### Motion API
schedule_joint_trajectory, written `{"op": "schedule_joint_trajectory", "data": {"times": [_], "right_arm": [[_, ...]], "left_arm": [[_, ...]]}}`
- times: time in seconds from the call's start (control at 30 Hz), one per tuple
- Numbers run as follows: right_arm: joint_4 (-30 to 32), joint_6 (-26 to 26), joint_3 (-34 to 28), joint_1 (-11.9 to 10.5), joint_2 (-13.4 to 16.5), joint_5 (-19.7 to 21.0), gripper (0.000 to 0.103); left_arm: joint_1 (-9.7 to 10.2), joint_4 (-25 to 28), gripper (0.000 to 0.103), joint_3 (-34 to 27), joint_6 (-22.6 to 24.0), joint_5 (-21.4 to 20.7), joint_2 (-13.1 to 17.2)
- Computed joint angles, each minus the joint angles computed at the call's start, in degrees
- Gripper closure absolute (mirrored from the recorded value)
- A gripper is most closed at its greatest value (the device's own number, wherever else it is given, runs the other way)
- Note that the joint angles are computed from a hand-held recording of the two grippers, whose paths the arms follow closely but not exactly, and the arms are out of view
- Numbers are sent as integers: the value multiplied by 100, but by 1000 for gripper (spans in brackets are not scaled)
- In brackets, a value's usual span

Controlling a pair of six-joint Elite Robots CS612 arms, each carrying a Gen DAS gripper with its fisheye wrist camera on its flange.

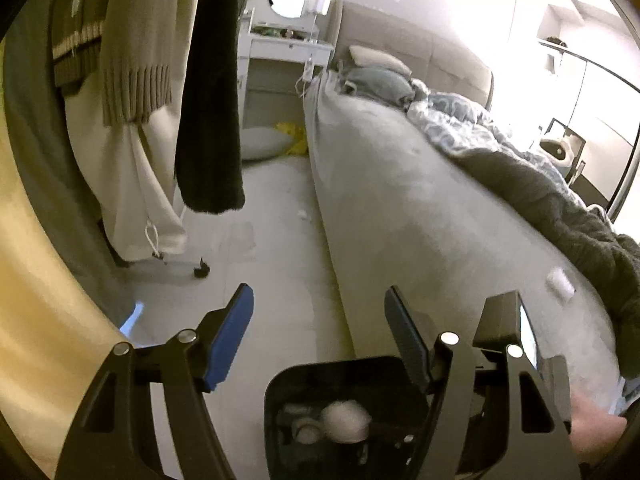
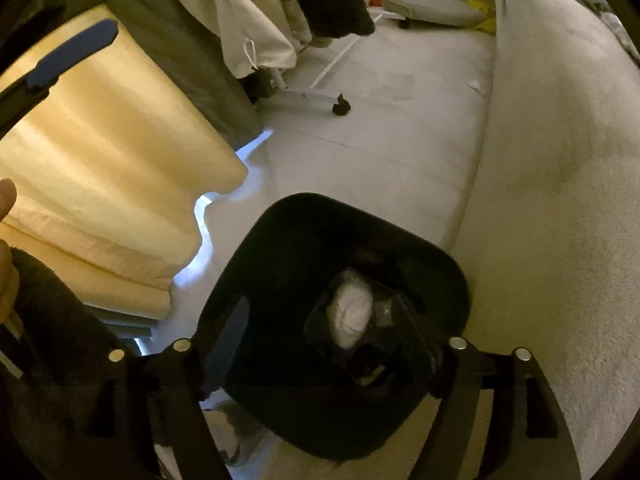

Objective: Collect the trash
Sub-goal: 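Lower the white cotton ball into the bin and open the right tool, then move both tools back to the remaining items on the bed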

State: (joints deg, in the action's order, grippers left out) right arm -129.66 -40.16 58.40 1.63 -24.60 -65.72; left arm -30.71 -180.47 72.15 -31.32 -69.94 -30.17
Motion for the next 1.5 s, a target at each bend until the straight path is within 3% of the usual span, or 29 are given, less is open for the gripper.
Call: {"op": "schedule_joint_trajectory", "data": {"times": [0.3,0.53,0.9,1.13,1.5], "right_arm": [[-420,2,244,-99,-180,343,26],[-1003,171,504,-290,-367,617,26],[-1904,576,932,-621,-648,806,25],[-2572,802,1182,-832,-791,728,23],[-3260,1352,1398,-1185,-900,640,19]], "left_arm": [[-17,-253,33,-42,-8,30,0],[-131,-251,33,-215,302,159,32],[-316,-52,33,-737,747,-49,226],[-425,160,33,-1152,1059,-236,400],[-548,487,23,-1880,1323,-548,725]]}}
